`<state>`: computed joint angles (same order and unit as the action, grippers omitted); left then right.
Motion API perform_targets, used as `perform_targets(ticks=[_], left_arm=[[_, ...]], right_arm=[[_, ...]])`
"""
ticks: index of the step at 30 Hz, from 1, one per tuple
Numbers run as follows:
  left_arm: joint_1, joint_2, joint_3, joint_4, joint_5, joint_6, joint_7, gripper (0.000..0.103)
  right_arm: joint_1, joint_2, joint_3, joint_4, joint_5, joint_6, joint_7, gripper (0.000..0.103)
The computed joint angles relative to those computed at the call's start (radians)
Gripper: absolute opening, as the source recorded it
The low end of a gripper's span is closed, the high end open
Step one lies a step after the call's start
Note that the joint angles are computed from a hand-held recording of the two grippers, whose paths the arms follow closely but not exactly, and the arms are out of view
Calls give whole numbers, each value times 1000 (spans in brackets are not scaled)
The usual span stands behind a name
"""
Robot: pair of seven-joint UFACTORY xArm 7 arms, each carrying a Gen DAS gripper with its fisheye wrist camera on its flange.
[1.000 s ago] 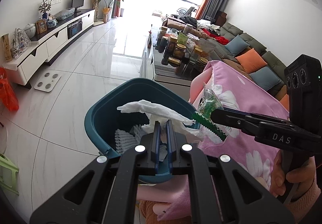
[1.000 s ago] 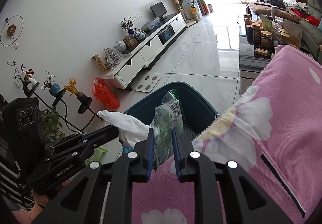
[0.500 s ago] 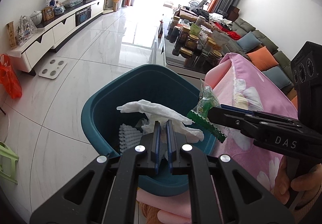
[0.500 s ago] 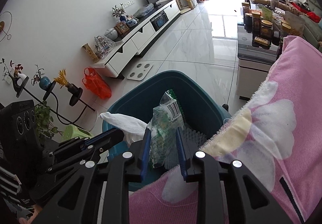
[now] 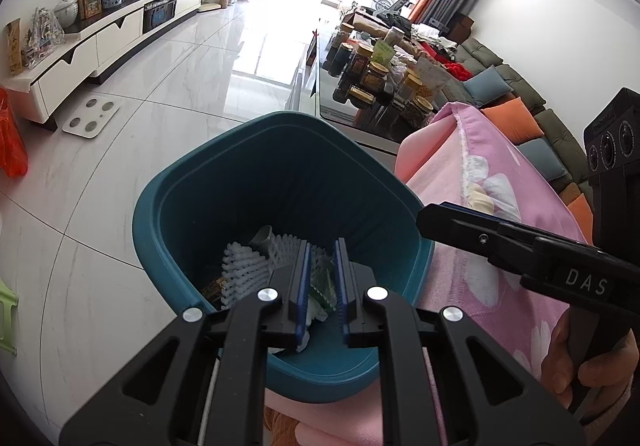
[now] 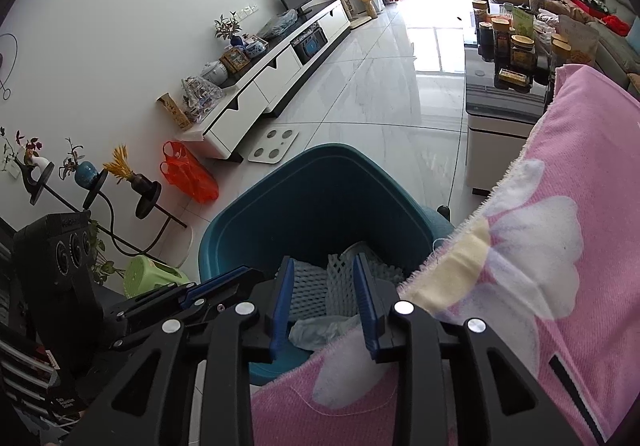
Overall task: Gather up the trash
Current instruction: 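Withdraw both grippers from the bin back over the table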
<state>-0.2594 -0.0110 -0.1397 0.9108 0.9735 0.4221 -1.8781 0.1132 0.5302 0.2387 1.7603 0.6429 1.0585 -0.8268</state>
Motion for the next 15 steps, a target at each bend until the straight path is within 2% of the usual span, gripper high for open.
perform_targets(ticks=[2,5,8,10,12,15], left_arm=[[-6,-12,-7,1,22,20,-20,11],[-19,-35,-30,8,49,80,-30,18],[-38,-58,-61,23,87,151,-35,27],[-50,-78,-78,25,124,169,-48,35],[-64,-79,-101,47,164,193,-49,42],[-99,-52,-126,99,213,220,-22,46]], right_arm=[[-15,-1,3,4,17,11,-7,29],[-42,-29,8,-21,60,18,-35,33],[-75,-66,9,-47,123,42,-73,34],[-99,-94,4,-64,171,65,-103,40],[-120,-134,-7,-96,216,76,-144,41],[-152,-173,-34,-114,276,119,-187,42]])
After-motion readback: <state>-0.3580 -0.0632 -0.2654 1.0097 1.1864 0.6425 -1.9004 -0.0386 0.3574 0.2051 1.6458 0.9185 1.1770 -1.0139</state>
